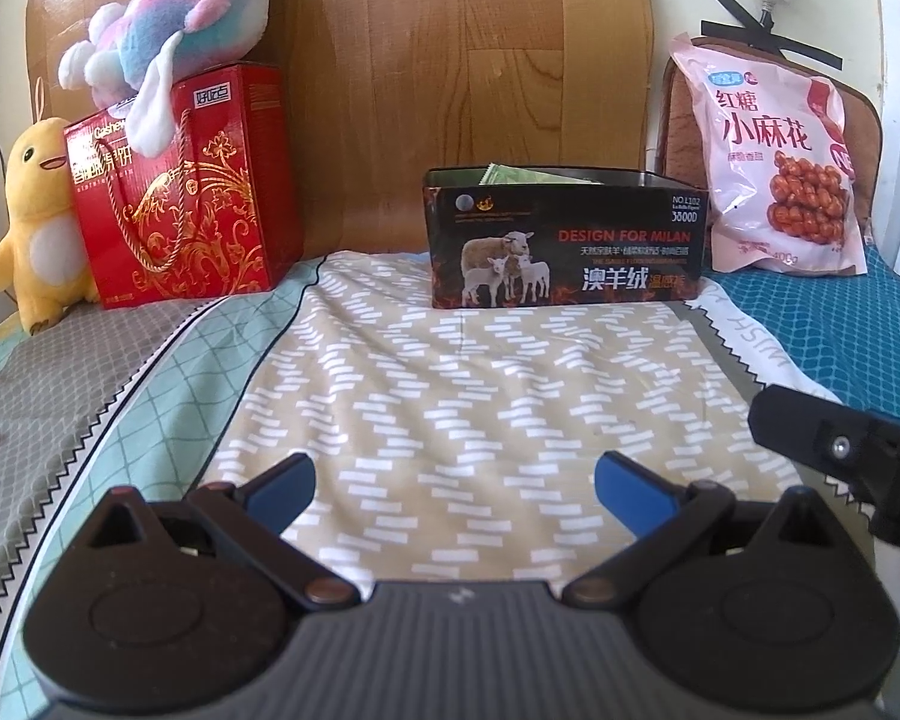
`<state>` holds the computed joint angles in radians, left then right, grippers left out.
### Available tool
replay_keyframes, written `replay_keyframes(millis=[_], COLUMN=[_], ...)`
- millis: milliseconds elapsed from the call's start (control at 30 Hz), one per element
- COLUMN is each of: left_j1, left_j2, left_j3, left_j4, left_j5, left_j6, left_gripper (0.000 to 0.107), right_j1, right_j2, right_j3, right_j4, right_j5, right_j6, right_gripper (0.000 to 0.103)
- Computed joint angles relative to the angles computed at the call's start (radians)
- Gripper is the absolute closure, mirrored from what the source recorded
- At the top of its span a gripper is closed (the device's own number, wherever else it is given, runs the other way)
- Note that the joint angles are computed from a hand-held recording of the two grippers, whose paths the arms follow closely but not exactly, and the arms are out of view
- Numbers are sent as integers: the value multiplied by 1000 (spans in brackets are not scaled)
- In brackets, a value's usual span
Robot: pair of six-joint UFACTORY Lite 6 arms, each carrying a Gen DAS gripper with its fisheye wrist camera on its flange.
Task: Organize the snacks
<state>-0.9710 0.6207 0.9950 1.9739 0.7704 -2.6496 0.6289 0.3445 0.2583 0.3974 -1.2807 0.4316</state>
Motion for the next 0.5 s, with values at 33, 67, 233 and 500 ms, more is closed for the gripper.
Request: replay_keyframes(millis=[33, 67, 233, 500], left_j1=[0, 1, 1, -1], left_j2=[0, 0, -2, -5], left_j3=[0, 0, -5, -8], left_j4=[2, 5, 17, 24], left_j5=[-1, -1, -1, -2], left_j6=[-1, -2, -10, -12], left_gripper=[4, 4, 4, 4], right_j1=[3, 2, 3, 7], right_j2=[1, 0, -1, -1], right_j3=[1, 0, 0, 1], right_j4=[4, 3, 6, 9], right_j5=[0, 0, 1, 2], right_j6=[1, 2, 2, 3], right_gripper=[7, 7, 7, 7])
